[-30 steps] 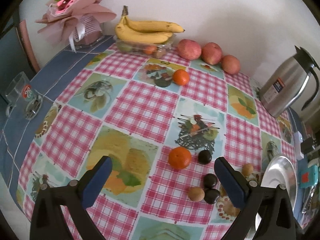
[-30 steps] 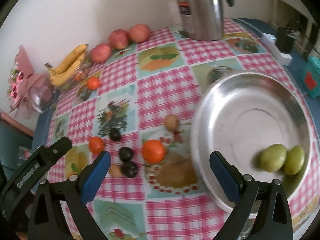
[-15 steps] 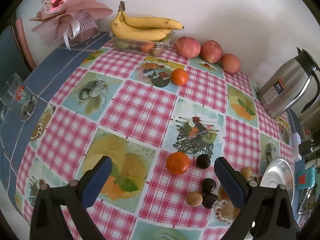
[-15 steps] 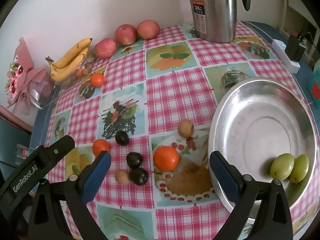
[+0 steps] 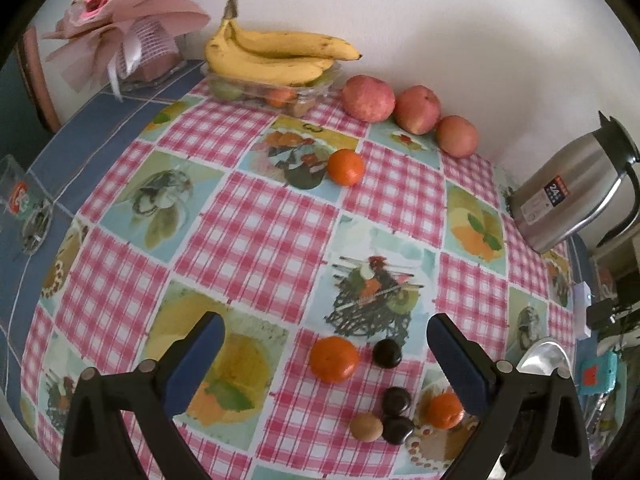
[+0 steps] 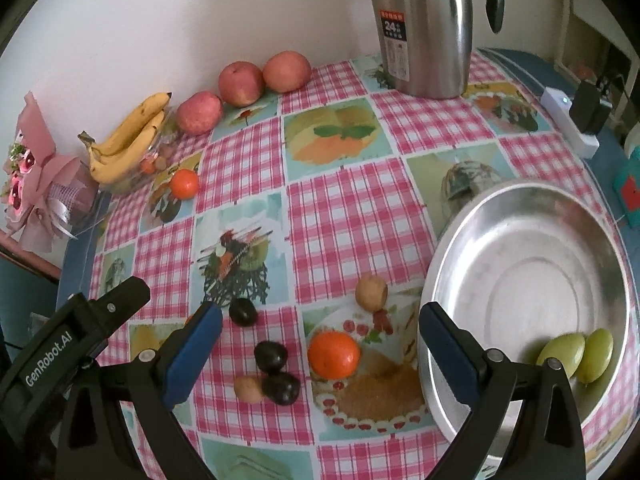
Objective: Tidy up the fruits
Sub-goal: 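Grasp a mandarin orange with the left tool while the right tool grasps another orange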
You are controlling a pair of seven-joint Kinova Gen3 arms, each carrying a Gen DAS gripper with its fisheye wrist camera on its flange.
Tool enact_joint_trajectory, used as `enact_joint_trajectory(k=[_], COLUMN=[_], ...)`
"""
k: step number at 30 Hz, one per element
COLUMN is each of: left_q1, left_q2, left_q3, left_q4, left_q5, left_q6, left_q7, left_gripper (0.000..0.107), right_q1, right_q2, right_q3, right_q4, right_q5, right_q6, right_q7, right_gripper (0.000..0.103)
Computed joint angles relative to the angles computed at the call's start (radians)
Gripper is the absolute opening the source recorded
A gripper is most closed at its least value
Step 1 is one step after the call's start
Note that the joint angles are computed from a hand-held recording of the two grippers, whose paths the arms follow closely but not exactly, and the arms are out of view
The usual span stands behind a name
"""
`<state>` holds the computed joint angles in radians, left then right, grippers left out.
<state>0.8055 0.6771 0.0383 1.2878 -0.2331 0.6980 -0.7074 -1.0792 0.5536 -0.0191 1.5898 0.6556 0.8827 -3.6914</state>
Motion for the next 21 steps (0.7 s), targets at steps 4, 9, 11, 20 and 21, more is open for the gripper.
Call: enact_joint_trajectory(k=[4, 9, 11, 20, 21], left_q1=[-0.009, -0.033, -0.035, -0.064, -0.065], left_q2=[0.01, 0.031, 0.043, 0.118, 0.122], left_q3=[0.009, 0.035, 0.038, 0.066, 0.066], left_q4=[-0.014, -0.022, -0.029, -0.082, -0.084], left_q5=[0.005, 0.042, 0.054, 0.128, 0.134], left_q6=[-0.004, 0.007, 0.018, 0.088, 0.09], left_q7=[-0.021, -0.062, -0.074, -0.139, -0.142], left_gripper=[0.1, 0.094, 0.092, 0.069, 0.065], right_q1=[0.011, 0.023, 0.025, 0.069, 0.071], right_q2=[0.007, 0.015, 0.02, 0.046, 0.049], right_q3=[-0.003, -0.007, -0.006, -0.015, -0.013], right_q4=[-0.005, 0.002, 0.003, 0.011, 0.013], right_q5=[-0.003, -0.023, -0.033, -0.149, -0.161], right_q6=[-0.004, -0.04, -0.05, -0.123, -0.13], right_q7=[0.02, 0.055, 0.066, 0.17, 0.178], right_gripper=[0.098, 0.087, 0.081, 0.056, 0.054])
